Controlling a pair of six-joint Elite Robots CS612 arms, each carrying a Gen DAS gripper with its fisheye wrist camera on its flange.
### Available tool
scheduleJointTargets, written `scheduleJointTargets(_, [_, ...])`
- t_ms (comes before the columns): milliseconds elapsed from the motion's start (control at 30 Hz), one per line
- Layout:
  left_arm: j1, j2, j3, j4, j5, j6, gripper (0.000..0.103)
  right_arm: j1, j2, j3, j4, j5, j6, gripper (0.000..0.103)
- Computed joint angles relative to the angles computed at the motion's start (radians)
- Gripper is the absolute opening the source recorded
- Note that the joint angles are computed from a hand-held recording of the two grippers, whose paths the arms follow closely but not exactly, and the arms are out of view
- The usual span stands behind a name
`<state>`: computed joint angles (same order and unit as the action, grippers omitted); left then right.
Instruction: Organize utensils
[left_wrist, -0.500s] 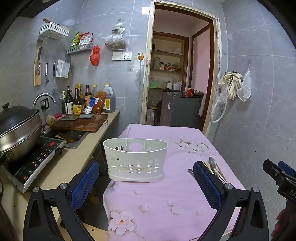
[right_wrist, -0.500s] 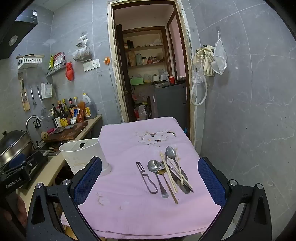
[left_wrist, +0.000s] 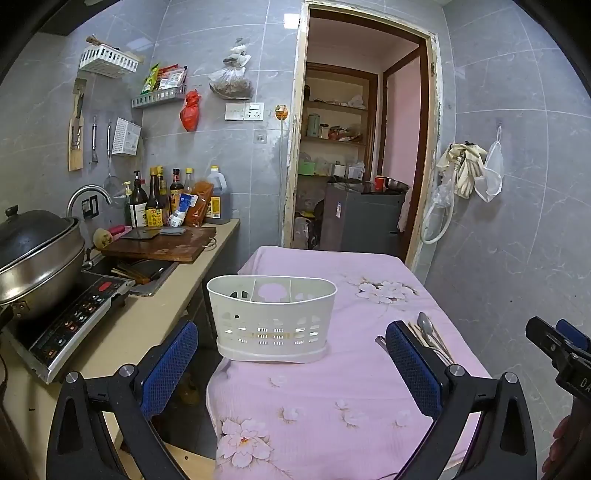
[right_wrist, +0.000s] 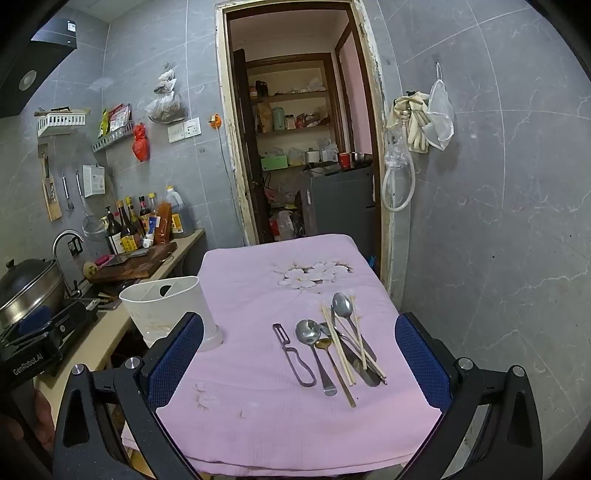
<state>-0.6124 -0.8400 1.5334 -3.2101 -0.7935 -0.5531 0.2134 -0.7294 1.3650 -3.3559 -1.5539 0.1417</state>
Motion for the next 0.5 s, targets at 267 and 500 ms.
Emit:
scheduleJointTargets(267, [0.0, 0.0, 0.0, 0.002, 0.001, 0.0, 0.102, 0.0, 0.0, -0.003, 0.003, 0.0, 0.0, 0.102])
scheduleJointTargets(500, [0.0, 0.0, 0.0, 0.003, 0.001, -0.002, 0.102, 0.0, 0.001, -0.004, 0.004, 0.0, 0.0, 0.102])
